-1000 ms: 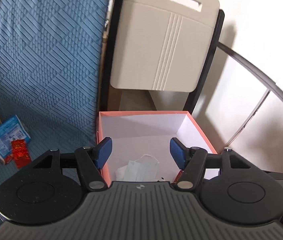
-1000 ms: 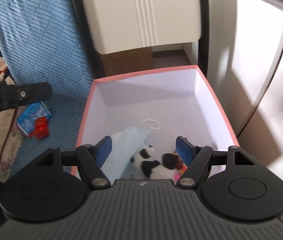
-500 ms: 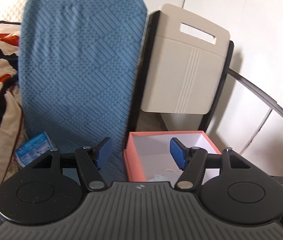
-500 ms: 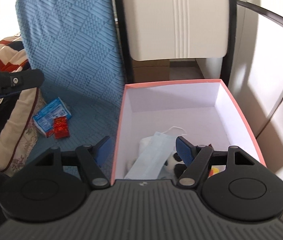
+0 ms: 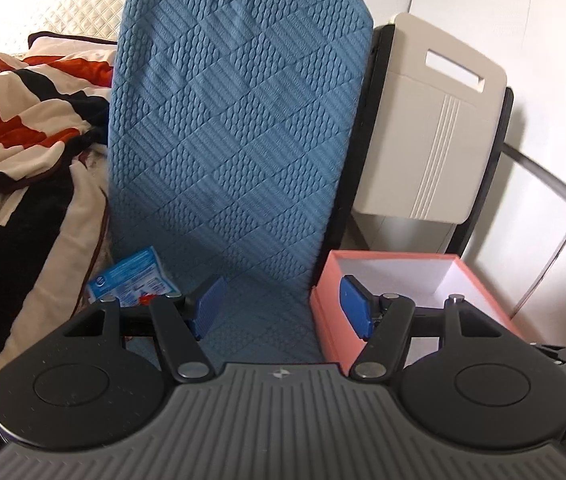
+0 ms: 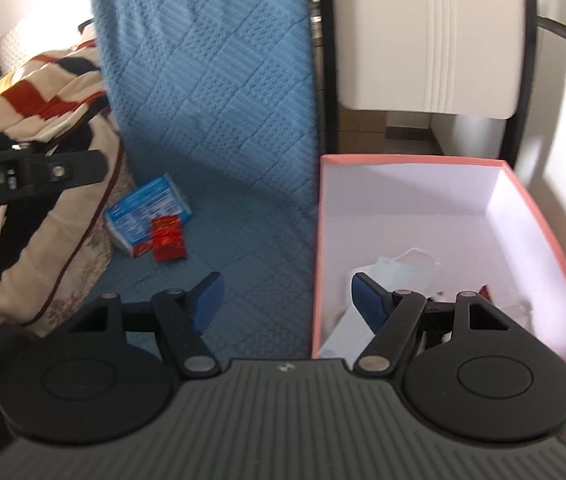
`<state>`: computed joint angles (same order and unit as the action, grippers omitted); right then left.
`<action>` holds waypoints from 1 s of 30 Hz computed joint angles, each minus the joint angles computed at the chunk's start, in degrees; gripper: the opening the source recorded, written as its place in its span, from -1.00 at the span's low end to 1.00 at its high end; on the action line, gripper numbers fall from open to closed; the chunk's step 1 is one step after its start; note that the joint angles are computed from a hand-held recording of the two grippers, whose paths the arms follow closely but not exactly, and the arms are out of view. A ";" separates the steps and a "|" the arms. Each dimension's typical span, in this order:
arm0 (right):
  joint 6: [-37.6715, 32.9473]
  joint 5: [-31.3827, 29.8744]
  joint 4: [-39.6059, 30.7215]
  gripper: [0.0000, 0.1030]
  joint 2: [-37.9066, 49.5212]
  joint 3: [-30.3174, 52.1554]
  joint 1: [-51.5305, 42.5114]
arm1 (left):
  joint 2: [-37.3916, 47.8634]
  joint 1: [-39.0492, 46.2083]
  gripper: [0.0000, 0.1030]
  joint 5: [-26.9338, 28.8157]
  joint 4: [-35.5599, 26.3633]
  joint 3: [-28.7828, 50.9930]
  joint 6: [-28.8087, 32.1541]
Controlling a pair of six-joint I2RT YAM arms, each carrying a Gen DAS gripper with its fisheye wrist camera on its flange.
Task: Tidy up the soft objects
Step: 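Move both open tools back over the seat toward the snack packets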
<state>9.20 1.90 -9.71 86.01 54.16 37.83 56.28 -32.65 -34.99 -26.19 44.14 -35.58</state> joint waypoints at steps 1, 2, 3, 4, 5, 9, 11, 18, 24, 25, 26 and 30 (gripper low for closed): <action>-0.14 0.01 0.58 0.41 0.21 -0.33 0.60 | -0.40 -0.01 0.35 -0.27 -0.05 -0.71 0.10; -0.18 0.13 1.13 0.41 0.46 -0.61 1.22 | -0.86 -0.06 0.35 -0.72 -0.02 -1.56 0.01; -0.13 0.21 1.68 0.41 0.89 -0.80 1.79 | -1.40 0.11 0.35 -0.79 0.24 -2.49 0.17; -0.04 0.09 2.09 0.41 1.36 -0.91 2.28 | -1.94 0.38 0.35 -0.60 0.48 -3.44 0.38; 0.09 -0.11 2.27 0.41 1.89 -0.83 2.77 | -2.51 0.54 0.35 -0.55 0.66 -4.29 0.46; -0.03 -1.39 3.90 0.41 4.26 -0.67 4.19 | -5.17 1.88 0.35 0.40 2.24 -8.10 2.06; -0.11 -0.93 5.01 0.41 5.67 -0.54 5.20 | -5.91 2.68 0.35 0.17 2.36 -9.26 2.66; 0.74 -0.92 8.95 0.41 10.18 -0.77 7.59 | -8.83 6.76 0.35 1.30 2.79 -13.83 3.91; -0.06 -1.03 10.76 0.41 12.95 -1.09 9.25 | -9.00 11.03 0.35 3.46 6.80 -18.48 4.53; -0.32 -1.19 11.09 0.41 13.27 -1.20 9.44 | -9.03 11.82 0.35 4.33 8.01 -19.32 4.76; -0.53 -1.23 11.46 0.41 13.59 -1.33 9.59 | -8.83 12.53 0.35 4.95 9.20 -20.13 4.85; -0.58 -0.86 12.51 0.41 14.85 -1.44 9.99 | -6.85 13.05 0.35 4.88 11.94 -21.99 5.54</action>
<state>8.62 1.04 2.80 100.86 52.72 47.83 49.43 -19.60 -30.11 -14.25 22.15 -30.04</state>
